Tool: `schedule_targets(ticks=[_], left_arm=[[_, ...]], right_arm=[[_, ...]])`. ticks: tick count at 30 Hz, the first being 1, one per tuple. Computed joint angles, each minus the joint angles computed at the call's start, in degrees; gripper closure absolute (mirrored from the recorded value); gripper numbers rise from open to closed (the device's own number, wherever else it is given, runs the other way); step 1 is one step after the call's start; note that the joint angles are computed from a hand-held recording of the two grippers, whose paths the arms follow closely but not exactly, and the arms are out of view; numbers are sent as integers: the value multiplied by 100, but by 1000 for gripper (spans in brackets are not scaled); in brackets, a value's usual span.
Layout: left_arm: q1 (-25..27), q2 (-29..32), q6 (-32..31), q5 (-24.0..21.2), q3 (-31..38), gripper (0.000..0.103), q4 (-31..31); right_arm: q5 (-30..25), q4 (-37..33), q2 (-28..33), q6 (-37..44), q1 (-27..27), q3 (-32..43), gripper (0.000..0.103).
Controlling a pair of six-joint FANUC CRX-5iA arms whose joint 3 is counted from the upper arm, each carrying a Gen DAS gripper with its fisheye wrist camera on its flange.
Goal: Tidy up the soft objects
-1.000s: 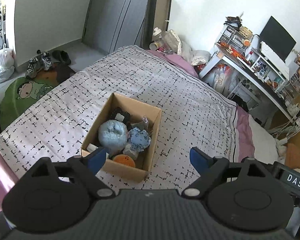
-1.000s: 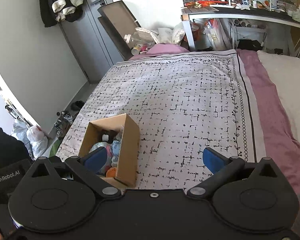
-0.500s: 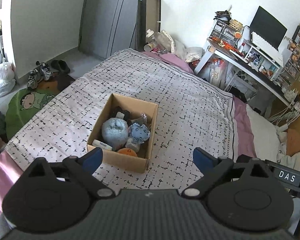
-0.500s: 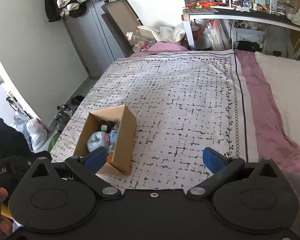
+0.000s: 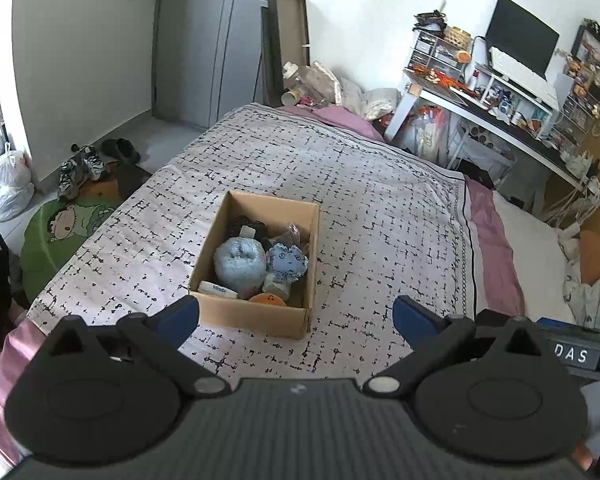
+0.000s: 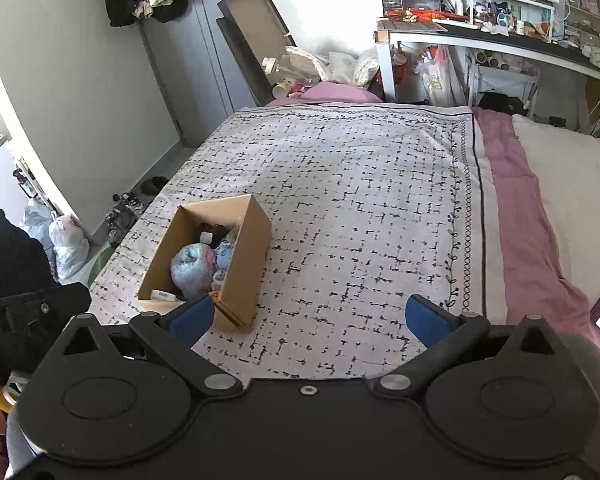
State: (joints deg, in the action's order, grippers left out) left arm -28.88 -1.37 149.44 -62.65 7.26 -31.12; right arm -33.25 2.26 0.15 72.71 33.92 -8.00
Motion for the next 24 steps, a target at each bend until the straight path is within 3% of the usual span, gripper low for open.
schedule_targets(ticks=[9, 24], left_arm=[[-86, -15, 34, 8, -78, 1, -27], [-162, -51, 82, 27, -122, 1, -80]], right_arm=[[299, 723, -89, -520, 78, -366, 0], [315, 898, -180, -599, 123, -506, 0]])
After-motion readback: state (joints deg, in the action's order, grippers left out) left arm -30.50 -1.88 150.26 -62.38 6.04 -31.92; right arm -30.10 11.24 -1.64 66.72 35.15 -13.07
